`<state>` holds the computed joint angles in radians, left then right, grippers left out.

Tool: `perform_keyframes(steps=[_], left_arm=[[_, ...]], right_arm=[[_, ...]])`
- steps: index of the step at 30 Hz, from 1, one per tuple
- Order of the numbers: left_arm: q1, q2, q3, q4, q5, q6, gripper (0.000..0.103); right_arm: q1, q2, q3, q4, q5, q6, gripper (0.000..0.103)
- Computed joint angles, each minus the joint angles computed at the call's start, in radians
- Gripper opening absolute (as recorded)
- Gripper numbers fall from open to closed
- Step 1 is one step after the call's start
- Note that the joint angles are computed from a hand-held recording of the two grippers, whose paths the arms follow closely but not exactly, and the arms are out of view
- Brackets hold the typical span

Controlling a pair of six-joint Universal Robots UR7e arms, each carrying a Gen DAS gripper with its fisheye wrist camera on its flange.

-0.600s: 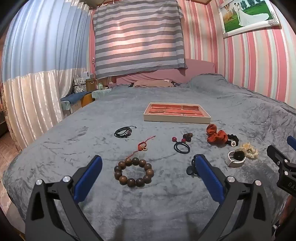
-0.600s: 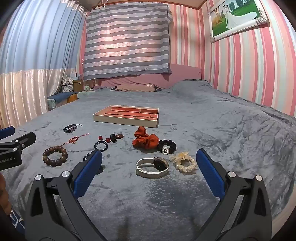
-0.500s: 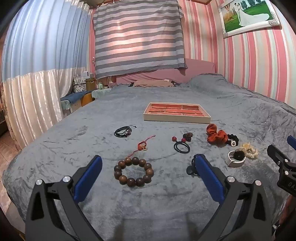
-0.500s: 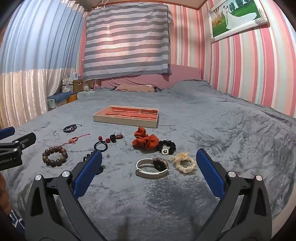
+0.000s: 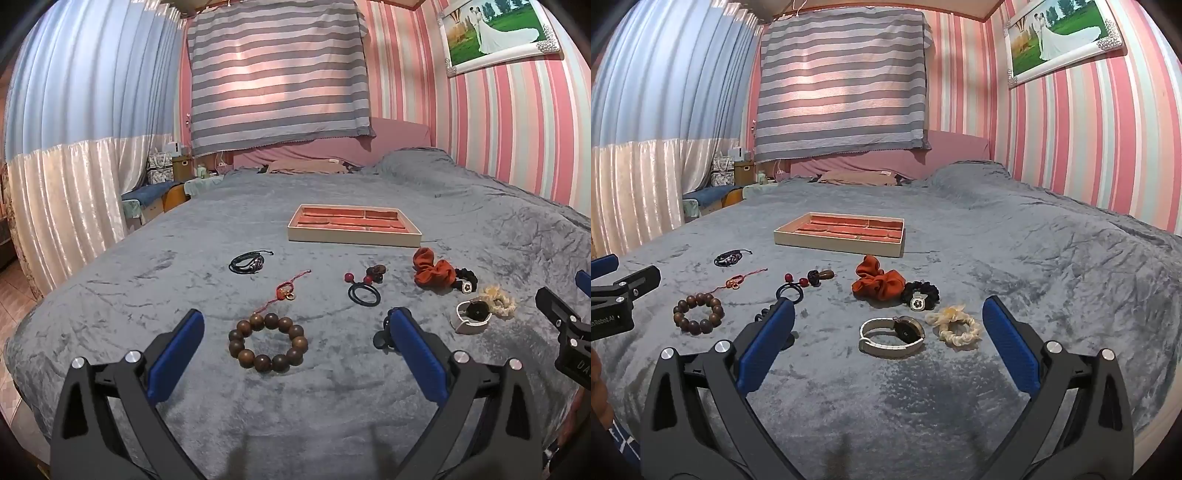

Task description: Organize jewelry

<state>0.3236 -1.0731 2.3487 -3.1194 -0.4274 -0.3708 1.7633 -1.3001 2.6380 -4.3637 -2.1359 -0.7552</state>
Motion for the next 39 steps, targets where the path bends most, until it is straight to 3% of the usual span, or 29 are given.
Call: perform_keyframes(steps=[39], left_arm=[[0.009,-0.005,0.002,-0.009,-0.002,0.009,0.099]], right_arm=[[-0.009,0.019,-0.004,-0.034,0.004,-0.012,0.099]])
